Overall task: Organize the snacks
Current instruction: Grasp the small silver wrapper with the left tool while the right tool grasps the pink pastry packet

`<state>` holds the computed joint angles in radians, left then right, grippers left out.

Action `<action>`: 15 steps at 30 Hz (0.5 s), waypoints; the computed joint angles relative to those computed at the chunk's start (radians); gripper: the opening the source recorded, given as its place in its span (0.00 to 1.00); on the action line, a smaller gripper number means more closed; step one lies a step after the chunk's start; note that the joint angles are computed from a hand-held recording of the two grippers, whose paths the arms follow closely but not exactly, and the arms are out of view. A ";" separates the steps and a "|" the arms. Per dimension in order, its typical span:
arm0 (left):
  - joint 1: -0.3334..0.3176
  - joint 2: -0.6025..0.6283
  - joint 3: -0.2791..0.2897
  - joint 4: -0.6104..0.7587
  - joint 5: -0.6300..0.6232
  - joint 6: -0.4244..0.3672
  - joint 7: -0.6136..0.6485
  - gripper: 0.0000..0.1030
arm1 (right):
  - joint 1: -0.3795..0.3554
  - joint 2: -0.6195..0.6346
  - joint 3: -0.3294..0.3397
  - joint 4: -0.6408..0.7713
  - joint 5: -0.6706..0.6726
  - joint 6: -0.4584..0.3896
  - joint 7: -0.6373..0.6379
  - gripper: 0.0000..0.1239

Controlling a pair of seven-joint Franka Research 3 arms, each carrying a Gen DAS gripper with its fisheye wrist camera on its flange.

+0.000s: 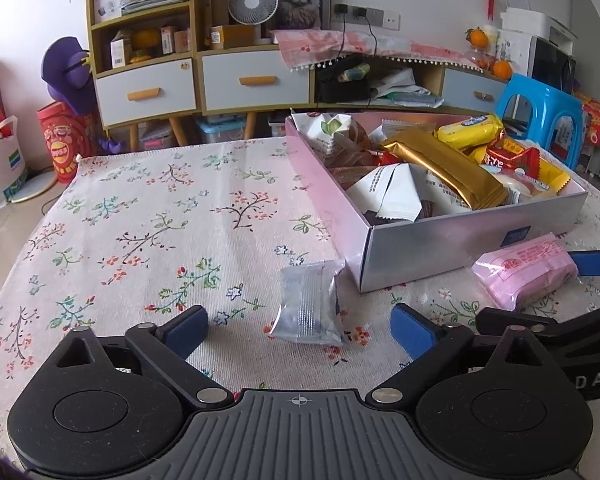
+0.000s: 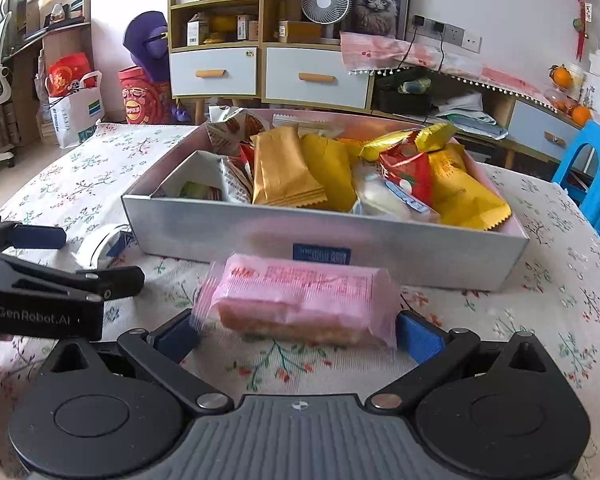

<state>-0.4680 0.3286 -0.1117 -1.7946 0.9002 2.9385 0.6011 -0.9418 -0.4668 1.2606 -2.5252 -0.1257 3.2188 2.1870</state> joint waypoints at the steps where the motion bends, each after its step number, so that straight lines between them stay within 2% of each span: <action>1: -0.002 0.001 0.002 0.002 0.003 0.000 -0.004 0.92 | -0.006 0.000 0.005 0.003 0.000 -0.001 0.002 0.76; 4: -0.011 0.000 0.013 0.003 0.025 0.001 -0.031 0.86 | -0.015 -0.001 0.013 0.007 0.000 -0.002 0.005 0.76; 7: -0.013 -0.004 0.013 0.004 0.036 -0.004 -0.048 0.74 | -0.016 0.000 0.013 0.007 0.000 0.001 0.008 0.75; 9: -0.008 -0.007 0.006 0.005 0.030 -0.009 -0.051 0.60 | -0.016 -0.008 0.013 0.006 0.005 0.003 0.014 0.70; 10: -0.003 -0.008 0.001 0.003 0.021 -0.006 -0.048 0.56 | -0.014 -0.013 0.011 0.004 0.006 0.005 0.015 0.67; 12: 0.005 -0.010 -0.007 0.001 0.005 -0.003 -0.039 0.40 | 0.000 -0.015 -0.001 -0.004 0.004 0.015 0.006 0.61; 15: 0.017 -0.013 -0.022 -0.001 -0.033 -0.008 -0.009 0.28 | 0.022 -0.019 -0.020 -0.020 0.016 0.035 -0.001 0.55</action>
<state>-0.4512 0.3153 -0.1336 -1.7955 0.8670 2.9307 0.5916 -0.9199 -0.4861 1.2407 -2.5453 -0.1093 3.2534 2.1861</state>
